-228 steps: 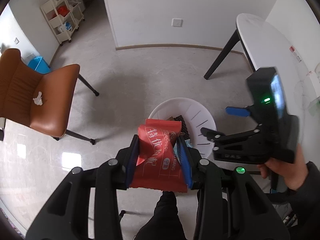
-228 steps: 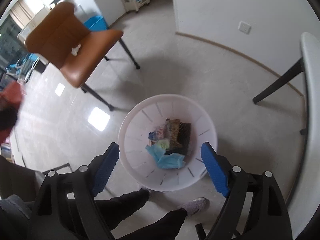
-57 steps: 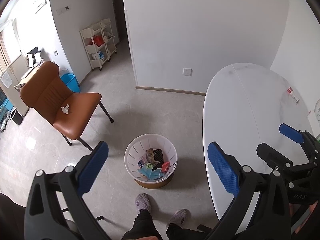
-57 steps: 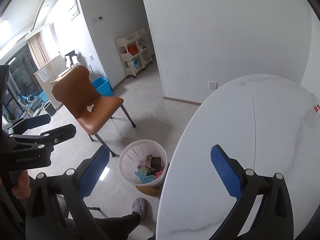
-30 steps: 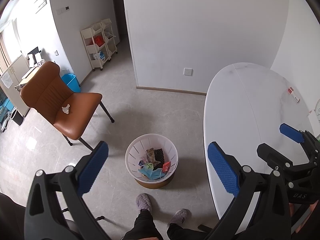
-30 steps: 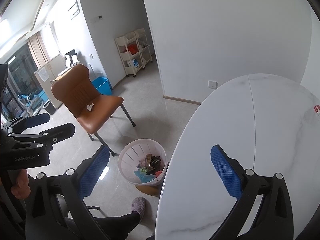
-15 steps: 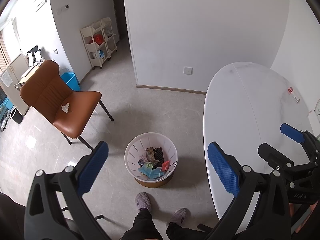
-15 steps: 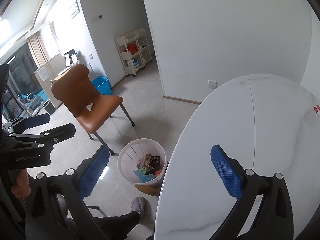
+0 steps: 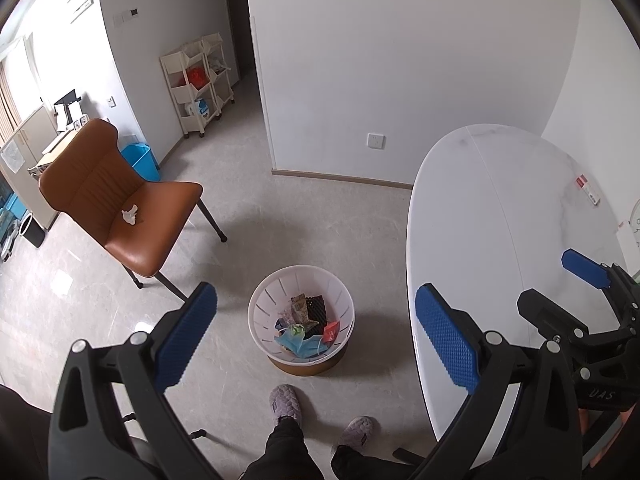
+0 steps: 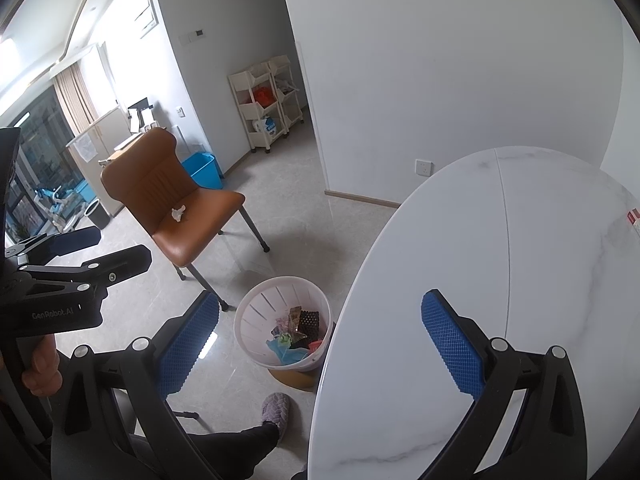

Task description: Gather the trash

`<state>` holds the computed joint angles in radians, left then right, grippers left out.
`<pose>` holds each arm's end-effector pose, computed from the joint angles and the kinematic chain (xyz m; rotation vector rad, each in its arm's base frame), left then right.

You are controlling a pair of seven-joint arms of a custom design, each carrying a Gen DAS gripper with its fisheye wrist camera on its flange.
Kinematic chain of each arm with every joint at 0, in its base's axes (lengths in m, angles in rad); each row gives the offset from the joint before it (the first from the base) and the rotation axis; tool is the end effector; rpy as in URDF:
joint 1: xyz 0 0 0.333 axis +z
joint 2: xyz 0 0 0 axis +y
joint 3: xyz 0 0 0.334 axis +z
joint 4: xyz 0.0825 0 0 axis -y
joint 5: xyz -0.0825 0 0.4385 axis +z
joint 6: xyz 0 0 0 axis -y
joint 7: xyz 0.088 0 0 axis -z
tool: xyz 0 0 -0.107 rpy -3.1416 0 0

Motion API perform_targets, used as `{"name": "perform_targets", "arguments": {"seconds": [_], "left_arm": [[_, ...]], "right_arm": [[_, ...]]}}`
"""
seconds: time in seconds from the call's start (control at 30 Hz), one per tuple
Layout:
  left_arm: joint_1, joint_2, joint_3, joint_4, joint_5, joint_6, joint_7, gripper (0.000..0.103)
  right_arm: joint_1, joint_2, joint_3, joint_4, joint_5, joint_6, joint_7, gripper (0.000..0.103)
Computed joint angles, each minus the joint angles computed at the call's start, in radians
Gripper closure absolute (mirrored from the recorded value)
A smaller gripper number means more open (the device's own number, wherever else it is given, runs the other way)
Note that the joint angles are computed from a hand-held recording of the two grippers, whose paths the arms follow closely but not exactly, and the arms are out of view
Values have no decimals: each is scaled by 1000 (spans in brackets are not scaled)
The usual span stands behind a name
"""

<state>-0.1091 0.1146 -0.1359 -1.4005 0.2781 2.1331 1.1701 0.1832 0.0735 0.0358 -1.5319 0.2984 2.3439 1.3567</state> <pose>0.6706 -0.1484 0.7281 -1.8990 1.7386 -0.5817 0.6679 0.1521 0.7081 -1.9298 1.4150 -0.3988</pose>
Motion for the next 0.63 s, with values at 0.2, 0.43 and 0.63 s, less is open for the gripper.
{"name": "perform_targets", "arguments": {"seconds": [0.2, 0.43, 0.63], "left_arm": [[-3, -12, 2, -29, 50, 27, -38, 8], [1, -14, -1, -32, 28, 26, -14, 8], [3, -8, 0, -23, 12, 18, -4, 8]], "right_arm": [[-1, -1, 0, -3, 2, 0, -2, 3], [0, -5, 0, -10, 1, 5, -1, 3], [0, -4, 0, -8, -2, 3, 2, 3]]}}
